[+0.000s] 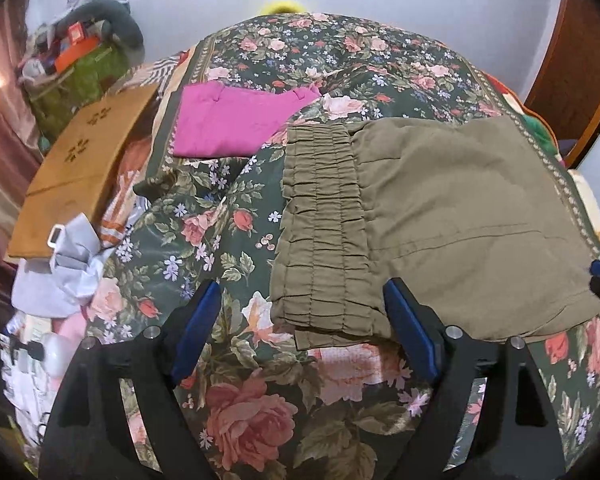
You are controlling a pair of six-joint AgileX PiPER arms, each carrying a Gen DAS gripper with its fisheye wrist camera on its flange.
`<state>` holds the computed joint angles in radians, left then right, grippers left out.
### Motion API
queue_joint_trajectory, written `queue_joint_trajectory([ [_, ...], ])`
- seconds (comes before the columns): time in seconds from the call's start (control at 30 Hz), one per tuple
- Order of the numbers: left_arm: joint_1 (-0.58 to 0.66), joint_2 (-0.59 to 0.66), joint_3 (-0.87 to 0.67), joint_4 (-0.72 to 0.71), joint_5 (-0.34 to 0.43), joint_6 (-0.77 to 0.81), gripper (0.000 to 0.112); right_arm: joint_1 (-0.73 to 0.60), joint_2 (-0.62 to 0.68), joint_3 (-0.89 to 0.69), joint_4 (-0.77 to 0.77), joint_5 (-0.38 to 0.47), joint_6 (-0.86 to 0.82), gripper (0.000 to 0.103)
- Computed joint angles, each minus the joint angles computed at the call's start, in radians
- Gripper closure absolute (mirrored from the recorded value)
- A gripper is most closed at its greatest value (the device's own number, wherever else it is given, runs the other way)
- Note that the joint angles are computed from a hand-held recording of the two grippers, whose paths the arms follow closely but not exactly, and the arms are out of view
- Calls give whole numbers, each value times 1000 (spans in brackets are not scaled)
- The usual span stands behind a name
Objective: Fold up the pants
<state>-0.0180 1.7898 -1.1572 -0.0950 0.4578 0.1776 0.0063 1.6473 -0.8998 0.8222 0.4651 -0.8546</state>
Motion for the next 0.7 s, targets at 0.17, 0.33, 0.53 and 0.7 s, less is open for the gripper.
queue_joint_trajectory([
  [0.17, -18, -3, 3, 84, -5, -70, 26, -43, -49, 58, 26, -16, -29, 65],
  [0.33, -39, -15, 26, 170, -24, -145, 26, -110, -67, 100, 8, -5, -37, 65],
  [0.53, -41, -28, -4, 160, 30, -109, 26, -181, -70, 90, 38, 86, -52, 62],
  [0.7, -55, -66, -35, 187, 55, -112, 26, -179, -60, 12, -6, 122, -18, 62],
])
